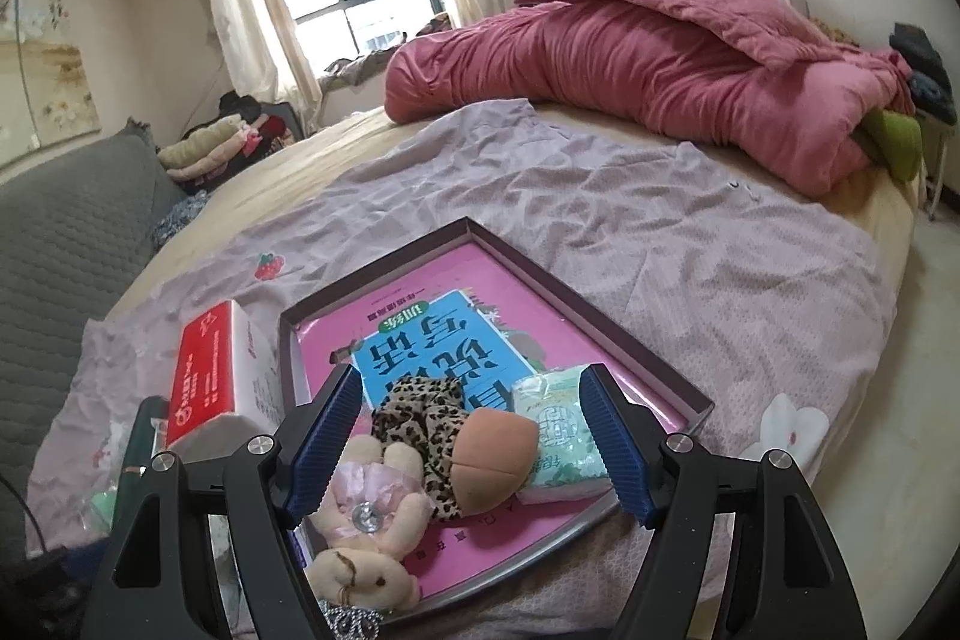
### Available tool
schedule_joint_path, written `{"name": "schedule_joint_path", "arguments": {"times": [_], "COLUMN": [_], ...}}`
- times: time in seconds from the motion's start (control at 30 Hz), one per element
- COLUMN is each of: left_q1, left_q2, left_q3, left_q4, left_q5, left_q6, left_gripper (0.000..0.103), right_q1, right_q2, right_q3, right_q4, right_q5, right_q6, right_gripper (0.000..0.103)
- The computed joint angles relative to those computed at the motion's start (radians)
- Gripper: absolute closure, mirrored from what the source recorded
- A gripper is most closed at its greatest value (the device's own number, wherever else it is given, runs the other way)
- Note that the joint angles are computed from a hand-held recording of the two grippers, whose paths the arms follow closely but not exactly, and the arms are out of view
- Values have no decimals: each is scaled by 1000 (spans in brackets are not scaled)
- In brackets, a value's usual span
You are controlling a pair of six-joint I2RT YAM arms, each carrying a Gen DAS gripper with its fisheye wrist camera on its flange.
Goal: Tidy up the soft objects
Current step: 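Move both tools back from the tray toward the pile of items on the bed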
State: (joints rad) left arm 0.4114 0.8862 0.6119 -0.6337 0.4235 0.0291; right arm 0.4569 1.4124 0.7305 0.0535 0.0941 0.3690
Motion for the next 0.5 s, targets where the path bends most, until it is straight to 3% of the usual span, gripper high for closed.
{"name": "schedule_joint_path", "arguments": {"times": [0.5], "left_q1": [478], "left_q2": [-6], "left_q3": [91], "left_q4": [-227], "left_q5": [232], "left_q6": [321], "left_gripper": [46], "right_q1": [165], "right_q2": [-109], "right_q3": [-4], "right_q4": [-46], "right_q5": [82], "right_q6": [-32], "right_gripper": [27]}}
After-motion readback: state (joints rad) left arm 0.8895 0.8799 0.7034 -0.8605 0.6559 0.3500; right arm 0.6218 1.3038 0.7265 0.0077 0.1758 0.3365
